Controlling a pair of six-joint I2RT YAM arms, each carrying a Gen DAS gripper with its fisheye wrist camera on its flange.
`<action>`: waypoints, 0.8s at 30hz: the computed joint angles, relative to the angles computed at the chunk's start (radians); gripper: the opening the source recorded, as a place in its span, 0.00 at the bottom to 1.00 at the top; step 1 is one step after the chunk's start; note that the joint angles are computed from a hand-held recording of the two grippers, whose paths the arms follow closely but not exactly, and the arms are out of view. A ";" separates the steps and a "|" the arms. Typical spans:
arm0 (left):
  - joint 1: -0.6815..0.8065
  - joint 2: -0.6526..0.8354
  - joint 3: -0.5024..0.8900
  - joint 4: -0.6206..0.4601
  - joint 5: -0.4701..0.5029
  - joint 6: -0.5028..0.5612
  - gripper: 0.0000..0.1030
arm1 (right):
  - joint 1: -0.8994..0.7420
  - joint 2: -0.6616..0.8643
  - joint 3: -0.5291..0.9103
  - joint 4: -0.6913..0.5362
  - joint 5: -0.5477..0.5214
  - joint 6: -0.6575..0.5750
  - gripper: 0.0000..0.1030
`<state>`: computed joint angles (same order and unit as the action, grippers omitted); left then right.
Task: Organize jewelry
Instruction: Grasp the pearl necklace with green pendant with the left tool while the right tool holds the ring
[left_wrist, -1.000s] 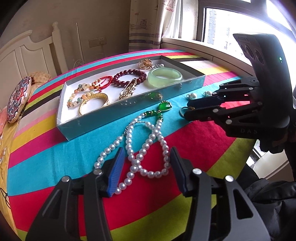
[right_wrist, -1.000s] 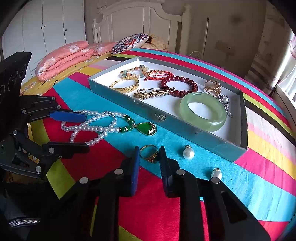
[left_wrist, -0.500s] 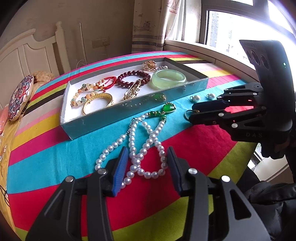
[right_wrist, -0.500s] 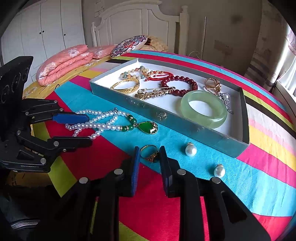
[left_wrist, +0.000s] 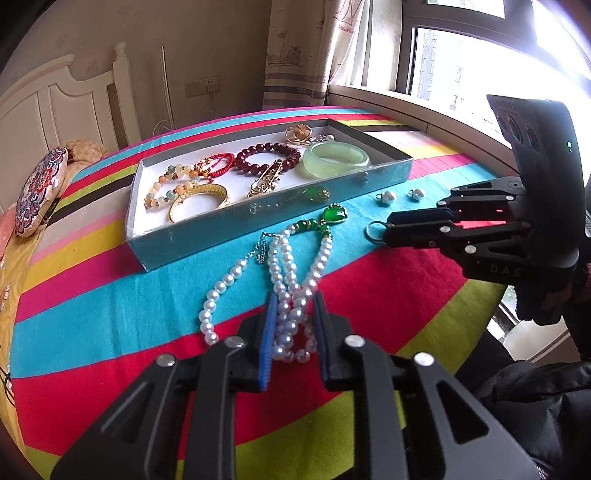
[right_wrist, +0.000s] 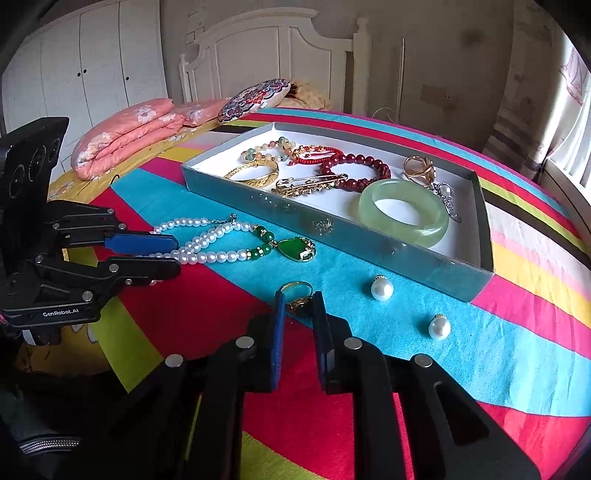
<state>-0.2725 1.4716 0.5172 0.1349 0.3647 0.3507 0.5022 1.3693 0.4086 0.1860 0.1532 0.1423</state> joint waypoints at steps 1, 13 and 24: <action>0.000 -0.002 -0.001 -0.002 0.000 -0.001 0.18 | 0.001 -0.003 -0.003 0.001 -0.001 0.002 0.15; 0.023 -0.098 -0.017 -0.032 0.030 -0.001 0.07 | 0.015 -0.051 -0.024 -0.009 -0.006 0.023 0.15; 0.021 -0.076 -0.019 -0.028 0.026 0.003 0.07 | 0.045 -0.004 0.002 -0.017 0.031 0.013 0.17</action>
<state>-0.2512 1.3960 0.4983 0.1074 0.3908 0.3538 0.5474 1.3651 0.4110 0.1690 0.1844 0.1557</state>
